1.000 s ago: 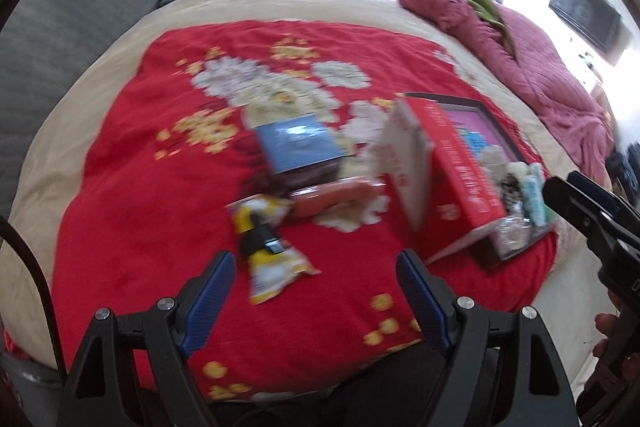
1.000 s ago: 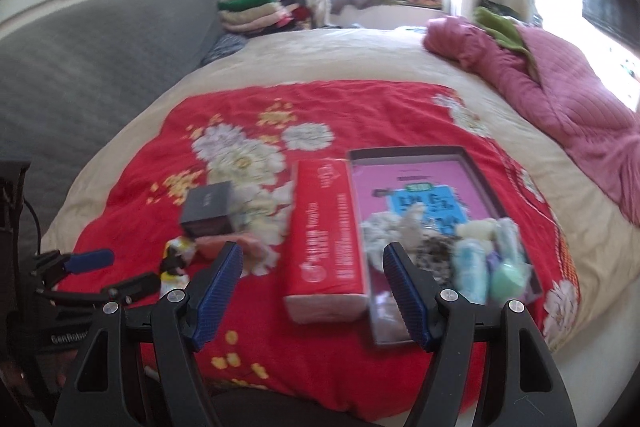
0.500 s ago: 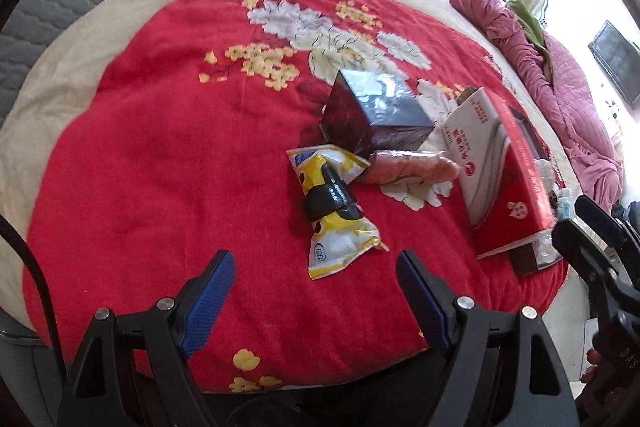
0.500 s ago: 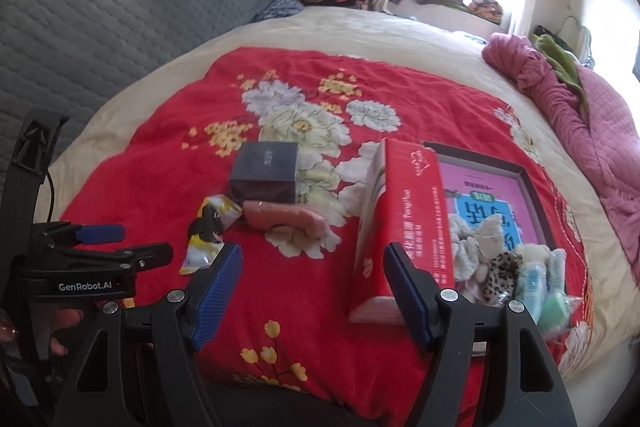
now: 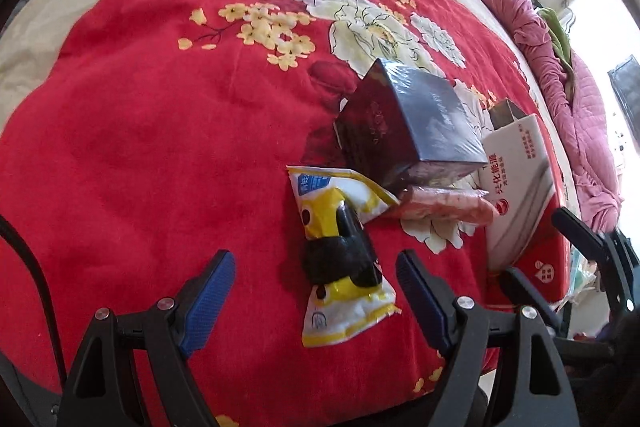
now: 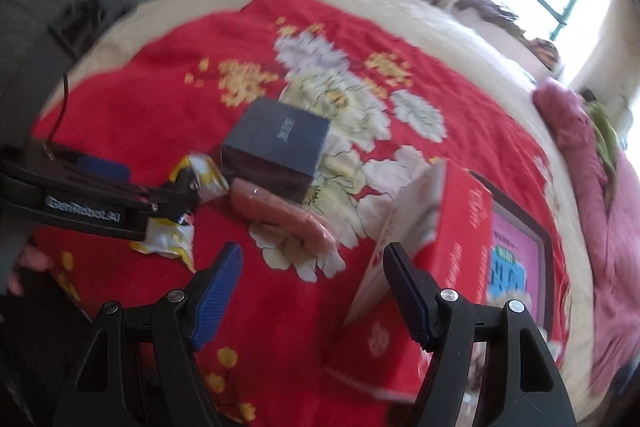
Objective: Organize soft objects
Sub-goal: 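Grasp the yellow snack pack with the left tool while the right tool grasps the pink sausage toy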
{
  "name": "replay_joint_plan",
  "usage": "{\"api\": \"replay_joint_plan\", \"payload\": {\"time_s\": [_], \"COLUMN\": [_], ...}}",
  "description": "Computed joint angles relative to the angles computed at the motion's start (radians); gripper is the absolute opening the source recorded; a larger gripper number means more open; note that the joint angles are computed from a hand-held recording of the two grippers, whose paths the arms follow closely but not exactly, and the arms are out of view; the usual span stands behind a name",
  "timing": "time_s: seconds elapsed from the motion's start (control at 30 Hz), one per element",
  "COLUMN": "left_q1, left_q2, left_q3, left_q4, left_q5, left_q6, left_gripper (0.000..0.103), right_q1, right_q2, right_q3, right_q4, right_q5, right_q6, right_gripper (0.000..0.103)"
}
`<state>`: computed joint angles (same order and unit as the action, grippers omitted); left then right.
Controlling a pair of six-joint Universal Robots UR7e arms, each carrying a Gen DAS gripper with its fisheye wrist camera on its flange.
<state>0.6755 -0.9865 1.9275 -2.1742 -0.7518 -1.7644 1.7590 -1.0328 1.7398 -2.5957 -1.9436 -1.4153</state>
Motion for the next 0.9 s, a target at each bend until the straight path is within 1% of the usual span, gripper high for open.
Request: {"api": "replay_joint_plan", "payload": {"time_s": [0.07, 0.17, 0.23, 0.3, 0.37, 0.4, 0.47, 0.5, 0.53, 0.57, 0.6, 0.67, 0.7, 0.73, 0.77, 0.8, 0.83, 0.9], "left_q1": [0.011, 0.023, 0.028, 0.032, 0.036, 0.038, 0.042, 0.045, 0.047, 0.047, 0.049, 0.054, 0.056, 0.057, 0.055, 0.053, 0.053, 0.054], "left_q2": [0.004, 0.008, 0.008, 0.01, 0.011, 0.012, 0.014, 0.016, 0.018, 0.019, 0.021, 0.03, 0.035, 0.041, 0.044, 0.046, 0.05, 0.062], "left_q3": [0.0, 0.005, 0.005, 0.003, 0.003, 0.003, 0.002, -0.001, -0.004, -0.005, -0.009, -0.02, -0.027, -0.037, -0.034, -0.025, -0.025, -0.047], "left_q4": [-0.017, -0.045, -0.049, -0.05, -0.053, -0.059, -0.062, -0.062, -0.058, -0.053, -0.049, -0.031, -0.018, 0.0, -0.019, -0.053, -0.086, -0.052], "left_q5": [-0.007, -0.018, -0.02, -0.017, -0.018, -0.018, -0.018, -0.018, -0.016, -0.012, -0.008, -0.006, -0.007, -0.006, 0.004, 0.011, 0.008, 0.01], "left_q6": [0.014, 0.028, 0.034, 0.039, 0.042, 0.046, 0.048, 0.049, 0.043, 0.035, 0.031, 0.026, 0.022, 0.019, 0.027, 0.044, 0.065, 0.078], "left_gripper": [0.082, 0.082, 0.082, 0.082, 0.082, 0.082, 0.082, 0.082, 0.082, 0.082, 0.082, 0.08, 0.079, 0.073, 0.061, 0.052, 0.041, 0.041], "right_q1": [0.008, 0.012, 0.014, 0.014, 0.011, 0.009, 0.008, 0.009, 0.007, 0.006, 0.005, 0.001, 0.0, 0.0, 0.0, -0.001, -0.002, -0.009], "right_q2": [0.036, 0.083, 0.116, 0.148, 0.166, 0.168, 0.168, 0.166, 0.159, 0.148, 0.134, 0.104, 0.089, 0.076, 0.063, 0.053, 0.042, 0.015], "right_q3": [-0.002, -0.017, -0.016, -0.004, -0.011, -0.015, -0.017, -0.012, -0.005, 0.002, 0.006, 0.011, 0.013, 0.01, 0.008, 0.0, -0.01, -0.038], "right_q4": [-0.035, -0.045, -0.1, -0.198, -0.209, -0.198, -0.184, -0.19, -0.192, -0.185, -0.166, -0.137, -0.129, -0.113, -0.101, -0.083, -0.059, 0.013], "right_q5": [-0.034, -0.061, -0.084, -0.106, -0.116, -0.114, -0.116, -0.118, -0.113, -0.103, -0.092, -0.056, -0.042, -0.034, -0.026, -0.019, -0.01, 0.02], "right_q6": [-0.062, -0.105, -0.16, -0.239, -0.275, -0.283, -0.284, -0.29, -0.298, -0.294, -0.281, -0.243, -0.209, -0.171, -0.14, -0.101, -0.056, 0.055], "right_gripper": [0.074, 0.074, 0.074, 0.074, 0.072, 0.06, 0.044, 0.039, 0.036, 0.035, 0.031, 0.029, 0.028, 0.028, 0.028, 0.028, 0.028, 0.028]}}
